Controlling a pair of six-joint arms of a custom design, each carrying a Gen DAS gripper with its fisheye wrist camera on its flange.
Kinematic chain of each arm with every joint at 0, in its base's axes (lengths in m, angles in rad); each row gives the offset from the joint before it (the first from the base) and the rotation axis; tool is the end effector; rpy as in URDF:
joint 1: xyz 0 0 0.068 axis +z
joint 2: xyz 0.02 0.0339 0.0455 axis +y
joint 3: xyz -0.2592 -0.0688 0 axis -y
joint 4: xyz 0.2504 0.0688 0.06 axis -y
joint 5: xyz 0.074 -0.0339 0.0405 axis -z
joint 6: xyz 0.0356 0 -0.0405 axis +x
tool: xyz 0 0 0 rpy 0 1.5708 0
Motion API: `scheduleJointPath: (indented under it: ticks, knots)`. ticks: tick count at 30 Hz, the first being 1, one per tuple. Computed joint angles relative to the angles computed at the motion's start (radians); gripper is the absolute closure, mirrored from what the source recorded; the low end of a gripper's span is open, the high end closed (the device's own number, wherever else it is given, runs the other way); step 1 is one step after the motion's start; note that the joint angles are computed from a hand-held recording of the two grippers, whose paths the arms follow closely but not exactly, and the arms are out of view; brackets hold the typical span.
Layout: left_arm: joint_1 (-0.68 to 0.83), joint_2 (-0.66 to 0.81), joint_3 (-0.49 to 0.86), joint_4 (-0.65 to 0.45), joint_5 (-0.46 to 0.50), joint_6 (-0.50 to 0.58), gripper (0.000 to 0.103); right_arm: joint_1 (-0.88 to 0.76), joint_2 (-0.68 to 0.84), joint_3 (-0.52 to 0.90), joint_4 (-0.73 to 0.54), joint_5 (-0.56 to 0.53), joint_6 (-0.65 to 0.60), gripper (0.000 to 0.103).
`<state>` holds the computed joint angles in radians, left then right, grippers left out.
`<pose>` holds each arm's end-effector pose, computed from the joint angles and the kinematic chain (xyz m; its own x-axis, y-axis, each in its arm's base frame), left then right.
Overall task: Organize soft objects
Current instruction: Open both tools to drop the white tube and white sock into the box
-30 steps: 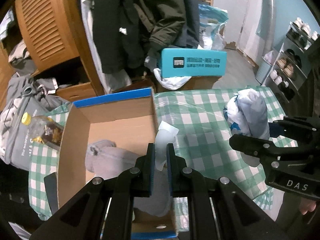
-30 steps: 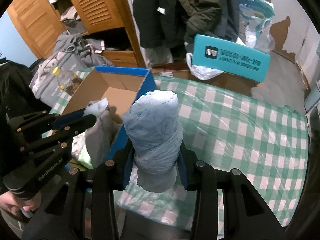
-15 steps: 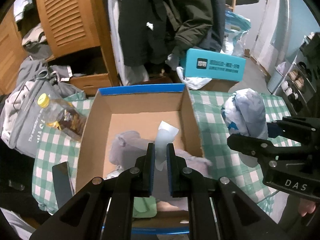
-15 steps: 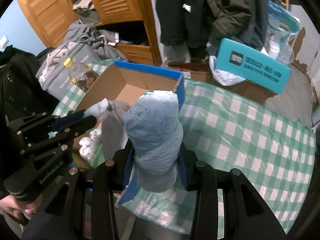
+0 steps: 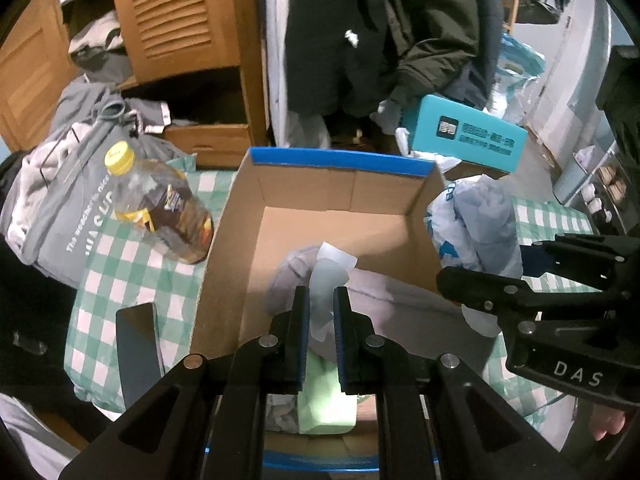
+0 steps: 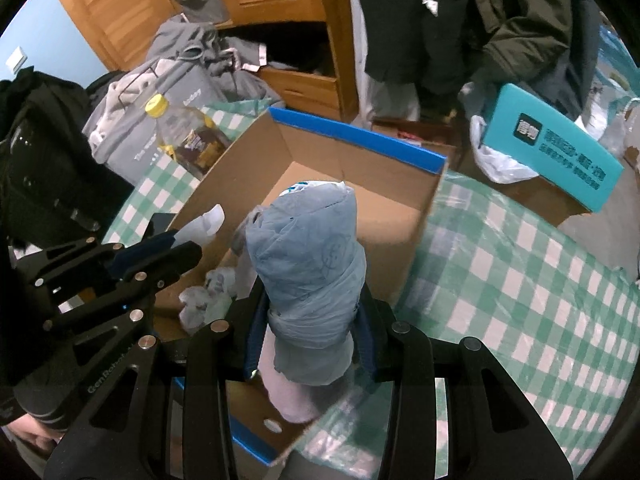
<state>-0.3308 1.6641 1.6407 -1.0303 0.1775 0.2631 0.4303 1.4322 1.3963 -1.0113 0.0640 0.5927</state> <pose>0.3288 -0.1196 0.3309 -0.6892 0.5074 -0.5173 0.6022 0.7981 -0.0196 0.2657 0.1195 0.3263 -0.8691 0.2145 -0.4457 0.1185 0.9651 0.2334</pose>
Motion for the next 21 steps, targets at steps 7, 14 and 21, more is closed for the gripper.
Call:
scheduleJointPath:
  ticks: [7,14,21]
  knots:
    - [0.014,0.041,-0.002,0.006,-0.014,-0.002,0.089,-0.002,0.071,0.020,0.026,-0.026,-0.009,0.065]
    - [0.010,0.050,0.002,0.007,-0.033,-0.009,0.084,-0.013,0.082,0.022,0.031,-0.029,-0.006,0.061]
    - [0.007,0.035,-0.003,0.014,-0.047,-0.009,0.065,-0.008,0.060,0.017,0.025,-0.006,-0.003,0.050]
